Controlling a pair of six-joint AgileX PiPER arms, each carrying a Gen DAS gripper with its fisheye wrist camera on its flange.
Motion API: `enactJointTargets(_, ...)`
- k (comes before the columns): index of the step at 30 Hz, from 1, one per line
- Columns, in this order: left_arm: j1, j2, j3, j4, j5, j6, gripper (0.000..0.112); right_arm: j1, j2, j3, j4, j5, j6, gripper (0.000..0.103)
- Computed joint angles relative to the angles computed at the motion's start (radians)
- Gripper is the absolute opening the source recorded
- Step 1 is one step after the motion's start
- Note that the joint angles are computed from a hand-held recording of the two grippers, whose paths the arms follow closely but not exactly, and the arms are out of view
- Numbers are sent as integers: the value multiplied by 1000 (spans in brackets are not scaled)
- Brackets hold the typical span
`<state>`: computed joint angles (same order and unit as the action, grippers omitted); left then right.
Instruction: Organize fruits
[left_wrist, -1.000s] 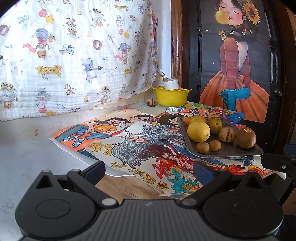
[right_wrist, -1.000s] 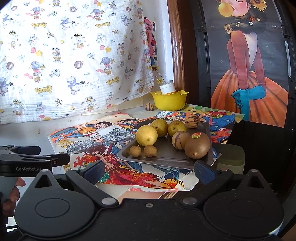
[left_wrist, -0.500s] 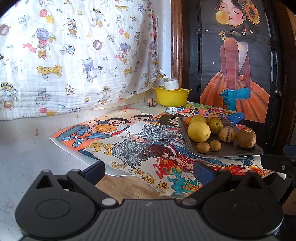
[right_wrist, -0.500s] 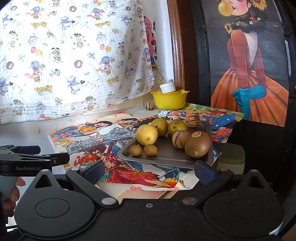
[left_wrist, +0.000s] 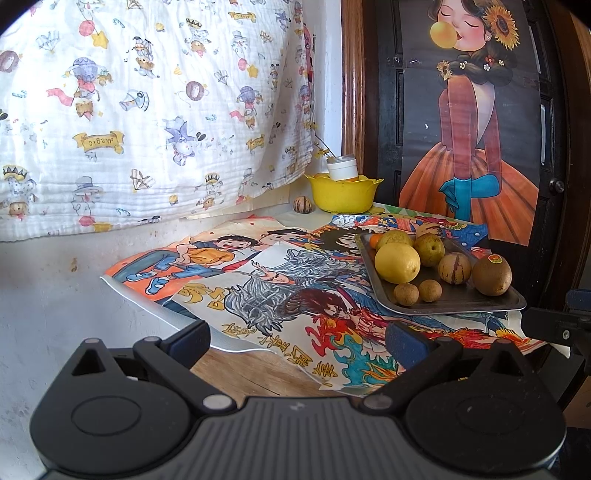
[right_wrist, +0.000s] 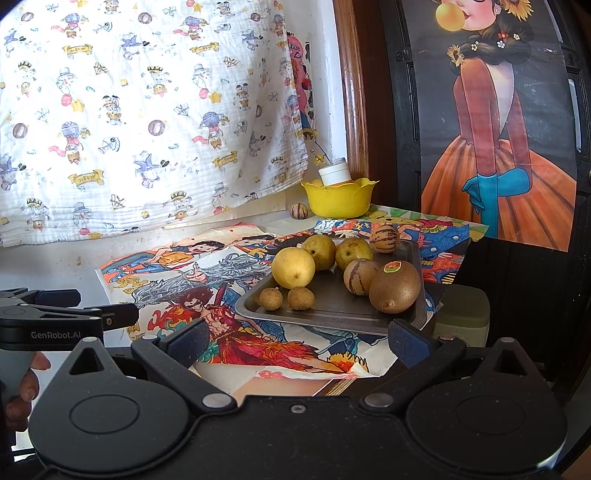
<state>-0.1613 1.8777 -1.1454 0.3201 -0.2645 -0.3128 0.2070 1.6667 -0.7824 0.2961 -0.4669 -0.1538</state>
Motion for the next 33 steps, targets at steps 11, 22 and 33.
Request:
enactJointTargets(11, -1, -1, 3, -5, -2, 6, 103, 2, 1, 3, -4, -3, 4, 102)
enactJointTargets(22, -3, -1, 5, -18, -4, 18, 103, 4, 0, 3, 6, -3, -3, 102)
enactJointTargets(33, -7, -12, 9, -141, 5, 131, 103, 4, 0, 4, 4, -3, -1, 102)
